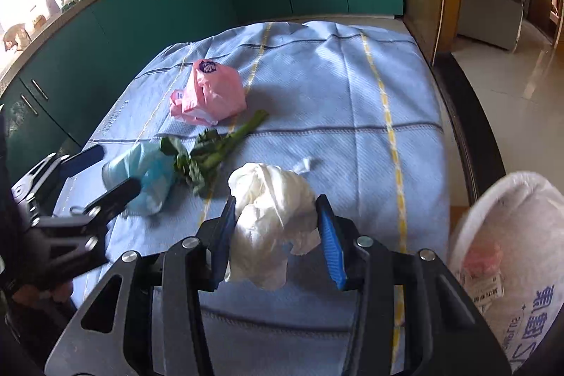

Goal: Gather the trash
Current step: 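Grasp the blue face mask with the left tool and lift it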

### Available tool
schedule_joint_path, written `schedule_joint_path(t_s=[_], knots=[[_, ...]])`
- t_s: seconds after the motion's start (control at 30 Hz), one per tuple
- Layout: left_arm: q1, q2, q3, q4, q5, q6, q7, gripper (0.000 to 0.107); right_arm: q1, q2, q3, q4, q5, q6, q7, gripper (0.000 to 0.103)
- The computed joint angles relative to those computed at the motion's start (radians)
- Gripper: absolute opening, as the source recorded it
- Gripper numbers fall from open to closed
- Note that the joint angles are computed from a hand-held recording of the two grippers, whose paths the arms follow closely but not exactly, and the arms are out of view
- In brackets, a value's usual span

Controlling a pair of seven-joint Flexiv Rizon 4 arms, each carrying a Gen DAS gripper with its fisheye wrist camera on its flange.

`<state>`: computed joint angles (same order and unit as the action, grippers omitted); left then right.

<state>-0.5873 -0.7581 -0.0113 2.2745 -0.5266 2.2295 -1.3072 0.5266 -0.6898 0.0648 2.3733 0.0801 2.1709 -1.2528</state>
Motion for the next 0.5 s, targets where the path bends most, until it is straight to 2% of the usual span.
schedule_joint_path(t_s=[0.07,0.1,0.13,0.2,0.3,0.37,0.43,0.5], knots=[[-0.041,-0.019,0.023,-0.017,-0.036,0.008,0.024,0.043,-0.014,0.001,0.019,0.03,-0.001,0.035,0.0,0.046],[-0.046,-0.022,0.024,-0.018,-0.041,0.011,0.033,0.029,-0.011,0.002,0.024,0.043,0.006,0.05,0.0,0.046],[-0.038,-0.019,0.015,-0.014,-0.035,0.009,0.033,0.021,0.0,0.001,0.024,0.054,0.018,0.065,-0.002,0.046],[0.005,-0.006,-0.016,0.004,0.01,0.009,0.008,0.014,0.025,-0.002,0.02,0.065,0.042,0.086,-0.011,0.048],[0.01,0.014,-0.021,0.036,0.028,0.024,-0.014,0.01,0.074,-0.005,0.009,0.074,0.094,0.108,-0.019,0.059],[0.051,0.04,-0.048,0.072,0.084,0.03,-0.051,0.009,0.114,-0.01,-0.007,0.071,0.136,0.112,-0.026,0.073],[0.087,0.066,-0.068,0.109,0.146,0.029,-0.082,0.009,0.147,-0.012,-0.025,0.068,0.172,0.108,-0.035,0.075],[0.079,0.099,-0.062,0.156,0.167,0.028,-0.094,0.009,0.171,-0.014,-0.036,0.065,0.196,0.099,-0.043,0.077]])
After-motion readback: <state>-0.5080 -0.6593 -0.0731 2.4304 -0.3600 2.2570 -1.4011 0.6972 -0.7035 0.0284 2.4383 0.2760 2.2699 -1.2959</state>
